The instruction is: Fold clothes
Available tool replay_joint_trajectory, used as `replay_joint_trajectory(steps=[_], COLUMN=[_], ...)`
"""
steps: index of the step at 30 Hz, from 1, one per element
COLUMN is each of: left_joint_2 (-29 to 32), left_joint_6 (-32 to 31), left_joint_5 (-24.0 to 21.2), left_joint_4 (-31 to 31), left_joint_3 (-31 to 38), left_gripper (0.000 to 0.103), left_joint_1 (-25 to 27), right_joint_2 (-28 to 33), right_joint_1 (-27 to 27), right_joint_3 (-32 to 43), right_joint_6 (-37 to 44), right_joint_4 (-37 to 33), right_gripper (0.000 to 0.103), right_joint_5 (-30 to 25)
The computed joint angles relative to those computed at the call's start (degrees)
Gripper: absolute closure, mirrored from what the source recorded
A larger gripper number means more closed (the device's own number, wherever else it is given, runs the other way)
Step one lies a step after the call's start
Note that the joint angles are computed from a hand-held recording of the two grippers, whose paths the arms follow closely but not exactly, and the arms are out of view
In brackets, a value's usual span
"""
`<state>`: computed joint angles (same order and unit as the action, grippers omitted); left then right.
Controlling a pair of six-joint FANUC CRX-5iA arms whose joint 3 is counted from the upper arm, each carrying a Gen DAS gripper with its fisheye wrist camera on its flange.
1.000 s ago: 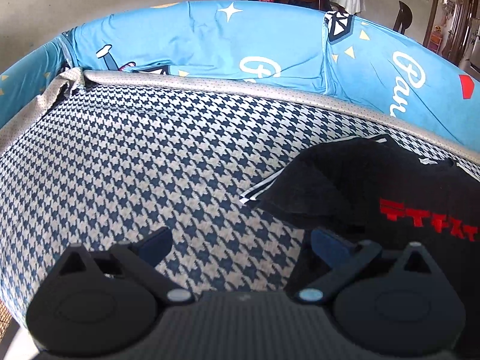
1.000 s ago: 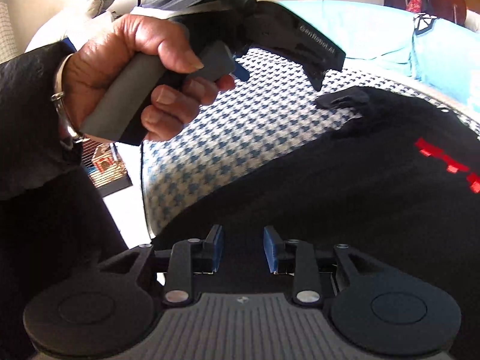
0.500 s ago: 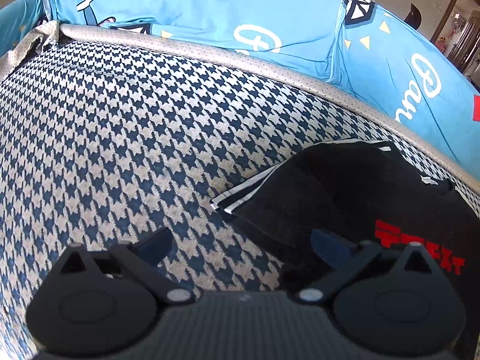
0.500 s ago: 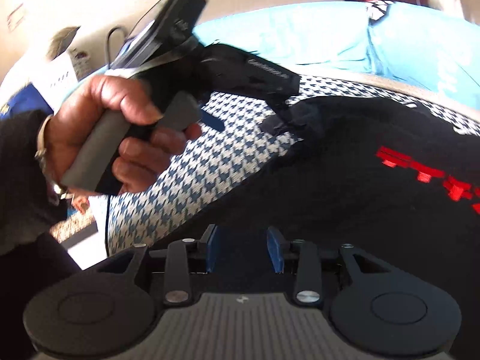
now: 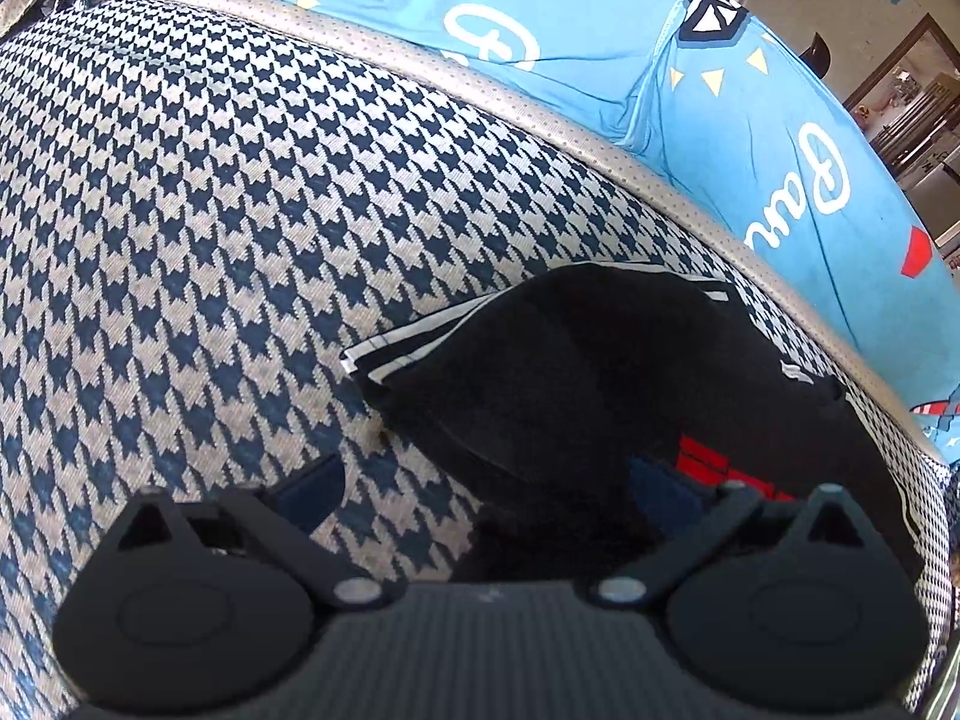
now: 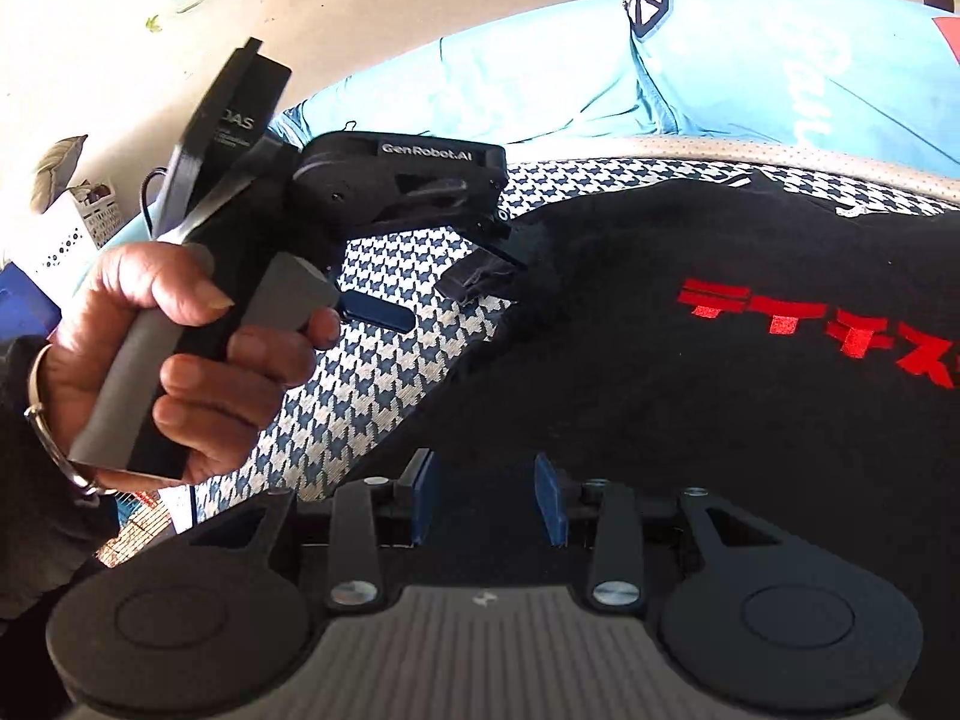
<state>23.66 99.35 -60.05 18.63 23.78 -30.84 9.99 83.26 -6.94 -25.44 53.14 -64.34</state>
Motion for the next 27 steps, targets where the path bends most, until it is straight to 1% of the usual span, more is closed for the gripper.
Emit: replay_joint_trajectory(steps=[4, 7, 8, 10, 11, 12, 13, 14, 15, 16, 17, 18, 21, 23, 25, 27], left_joint_2=[0.5, 1.3, 1.4, 1.6, 1.8, 2.0, 2.1, 2.1, 2.1, 2.1, 2.2, 2.2, 2.4, 2.6, 2.8, 1.6], left_joint_6=[-0.5, 0.6, 0.9, 1.0, 1.0, 1.2, 1.6, 2.0, 2.3, 2.5, 2.6, 2.9, 4.0, 4.5, 5.8, 7.1], left_joint_5=[1.5, 1.5, 1.7, 2.2, 2.2, 2.2, 2.3, 2.6, 3.0, 3.3, 3.7, 4.0, 4.3, 4.4, 4.5, 6.4], left_joint_4=[0.5, -0.9, -1.3, -2.0, -2.2, -2.7, -3.5, -4.3, -4.9, -5.4, -5.5, -5.9, -9.2, -13.2, -17.4, -24.6], left_joint_3=[-0.1, 0.9, 1.0, 1.4, 1.7, 2.0, 2.4, 2.5, 2.7, 2.8, 2.8, 3.0, 4.3, 5.9, 7.5, 7.9], left_gripper=[0.0, 0.001, 0.002, 0.014, 0.024, 0.032, 0.035, 0.043, 0.056, 0.061, 0.07, 0.077, 0.082, 0.083, 0.083, 0.083], left_joint_1=[-0.4, -1.0, -1.1, -1.4, -1.5, -1.7, -1.8, -2.0, -2.1, -2.1, -2.0, -2.0, -2.3, -3.1, -4.1, -6.3], right_joint_2=[0.1, 0.4, 0.5, 0.6, 0.6, 0.6, 0.5, 0.5, 0.5, 0.6, 0.7, 0.7, 0.7, 0.8, 0.9, 0.9], right_joint_1=[0.1, 0.1, 0.1, 0.2, 0.2, 0.3, 0.3, 0.3, 0.3, 0.3, 0.3, 0.3, 0.2, 0.1, 0.1, 0.1], right_joint_3=[0.2, 0.5, 0.5, 0.6, 0.7, 0.7, 0.6, 0.6, 0.7, 0.8, 0.8, 0.8, 0.7, 0.7, 0.7, 0.7], right_joint_6=[0.2, 0.9, 1.2, 1.4, 1.5, 1.4, 1.3, 1.3, 1.3, 1.4, 1.5, 1.5, 1.5, 1.6, 1.9, 2.1], right_joint_4=[-0.4, -0.5, -0.5, -0.4, -0.4, -0.5, -0.5, -0.6, -0.7, -0.8, -0.9, -0.9, -1.1, -1.3, -1.5, -1.5], right_gripper=[0.066, 0.066, 0.066, 0.066, 0.066, 0.066, 0.066, 0.066, 0.066, 0.066, 0.066, 0.066, 0.066, 0.066, 0.066, 0.066], right_joint_5=[0.0, -0.2, -0.3, -0.4, -0.4, -0.4, -0.4, -0.4, -0.4, -0.6, -0.6, -0.4, 0.0, 0.3, 0.6, 0.8])
